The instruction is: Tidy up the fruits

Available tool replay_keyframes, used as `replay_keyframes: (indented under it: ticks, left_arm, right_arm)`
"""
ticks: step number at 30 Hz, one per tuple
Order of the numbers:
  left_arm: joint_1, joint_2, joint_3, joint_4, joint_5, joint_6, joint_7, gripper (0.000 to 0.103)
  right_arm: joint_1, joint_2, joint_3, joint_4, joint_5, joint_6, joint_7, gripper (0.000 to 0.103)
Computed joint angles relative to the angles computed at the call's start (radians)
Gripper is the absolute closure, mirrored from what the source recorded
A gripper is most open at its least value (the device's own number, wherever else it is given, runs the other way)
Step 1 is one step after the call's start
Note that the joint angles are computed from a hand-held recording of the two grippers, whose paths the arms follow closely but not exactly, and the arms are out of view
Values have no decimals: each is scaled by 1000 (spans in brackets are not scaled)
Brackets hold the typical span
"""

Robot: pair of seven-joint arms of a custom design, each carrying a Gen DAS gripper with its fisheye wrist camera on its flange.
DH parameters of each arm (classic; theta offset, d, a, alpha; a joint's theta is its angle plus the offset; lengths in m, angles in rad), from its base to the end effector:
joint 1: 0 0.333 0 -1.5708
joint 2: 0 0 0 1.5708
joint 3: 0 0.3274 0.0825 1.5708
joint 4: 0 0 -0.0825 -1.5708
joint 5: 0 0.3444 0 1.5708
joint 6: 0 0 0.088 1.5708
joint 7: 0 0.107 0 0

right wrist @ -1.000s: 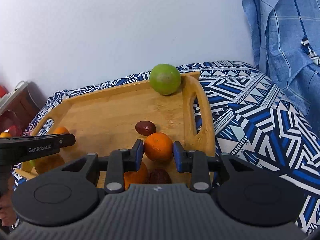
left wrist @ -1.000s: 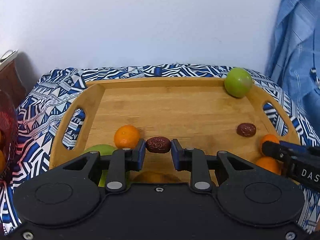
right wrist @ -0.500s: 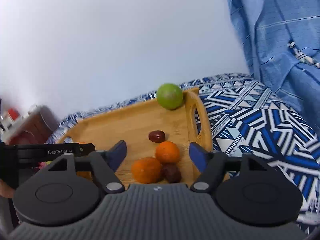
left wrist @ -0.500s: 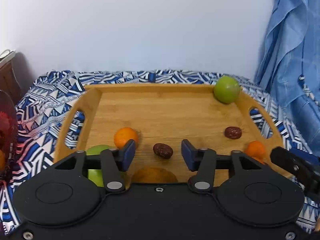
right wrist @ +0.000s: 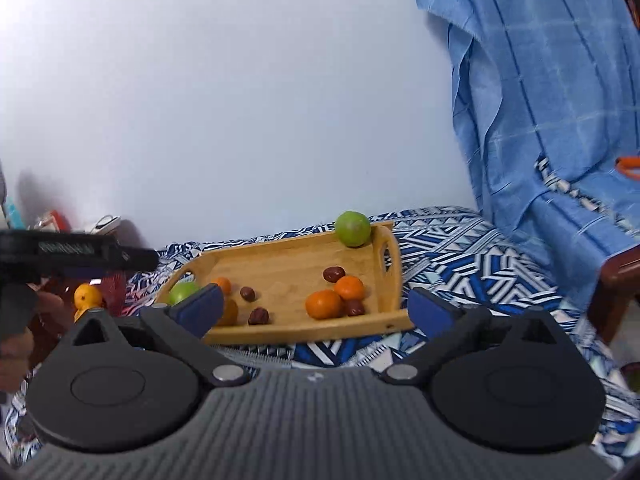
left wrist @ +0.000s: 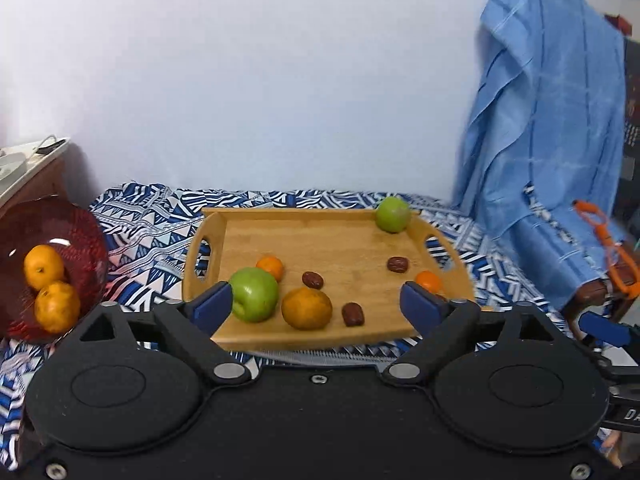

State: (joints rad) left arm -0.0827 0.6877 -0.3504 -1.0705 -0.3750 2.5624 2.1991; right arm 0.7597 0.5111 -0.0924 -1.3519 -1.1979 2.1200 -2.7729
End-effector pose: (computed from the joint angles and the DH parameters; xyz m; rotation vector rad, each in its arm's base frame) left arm 0.7280 -0.2133 0.5551 -1.1202 2.2862 -1.2483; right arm 0.5709 0.4166 0.5075 -0.9152 1.9686 -1.0622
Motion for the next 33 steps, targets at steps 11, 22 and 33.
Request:
replay_keyframes:
  ticks: [11,22,33]
  left_arm:
    - [181,-340,-64,-442,-355,82,297,2]
    - [88,-404,43,-659,-483,270,411,1]
    - [-30,-190,143,-571,-95,385,17,1]
  right_arm:
    - [103,-6,28,90,-52,-175,-100,0]
    - [117,89,7,151,35,-183,-179,0]
    - [64,197,-25,205,209,-129,-269,0]
